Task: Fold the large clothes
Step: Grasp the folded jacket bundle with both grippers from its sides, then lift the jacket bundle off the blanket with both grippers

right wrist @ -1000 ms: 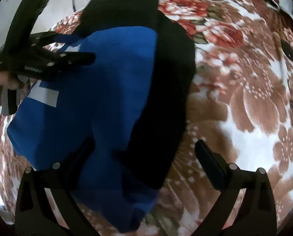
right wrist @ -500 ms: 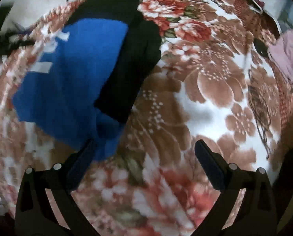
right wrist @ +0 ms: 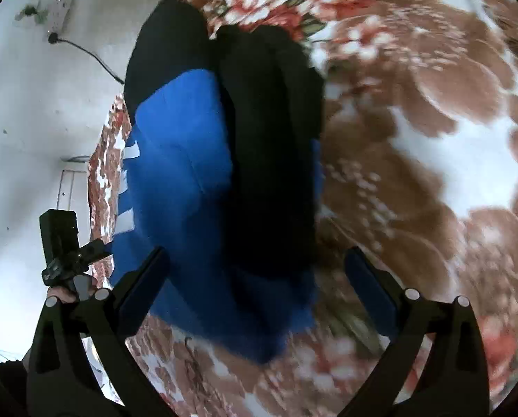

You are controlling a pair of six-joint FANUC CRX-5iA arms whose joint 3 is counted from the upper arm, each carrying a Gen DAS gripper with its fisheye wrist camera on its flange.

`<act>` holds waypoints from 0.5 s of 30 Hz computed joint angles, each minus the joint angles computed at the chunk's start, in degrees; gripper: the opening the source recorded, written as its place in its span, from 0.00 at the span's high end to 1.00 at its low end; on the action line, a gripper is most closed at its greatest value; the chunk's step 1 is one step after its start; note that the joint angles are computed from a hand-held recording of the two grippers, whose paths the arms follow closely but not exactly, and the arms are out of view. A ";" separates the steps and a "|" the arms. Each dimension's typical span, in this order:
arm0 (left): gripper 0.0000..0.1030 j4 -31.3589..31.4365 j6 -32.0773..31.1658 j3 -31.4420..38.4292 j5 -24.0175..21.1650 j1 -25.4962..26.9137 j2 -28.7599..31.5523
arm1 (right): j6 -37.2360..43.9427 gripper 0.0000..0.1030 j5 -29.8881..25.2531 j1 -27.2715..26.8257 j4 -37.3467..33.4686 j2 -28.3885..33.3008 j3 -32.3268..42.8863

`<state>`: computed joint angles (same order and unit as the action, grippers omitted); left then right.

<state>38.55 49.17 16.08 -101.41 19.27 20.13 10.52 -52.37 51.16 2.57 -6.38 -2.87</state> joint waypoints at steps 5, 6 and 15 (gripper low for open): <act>0.05 1.75 0.15 -0.82 1.29 -1.75 1.48 | 6.45 0.04 -2.02 -3.68 -6.76 5.90 5.47; 0.04 2.32 0.52 -0.83 1.48 -2.22 2.01 | 7.23 0.04 -3.08 -3.91 -6.94 7.18 6.88; 0.04 7.45 4.80 -3.54 0.17 -4.39 6.38 | 10.12 0.04 -1.03 -5.66 -10.11 10.61 8.95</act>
<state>46.00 53.97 12.54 -101.25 14.88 26.51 20.65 -53.40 45.50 -7.54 4.22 6.09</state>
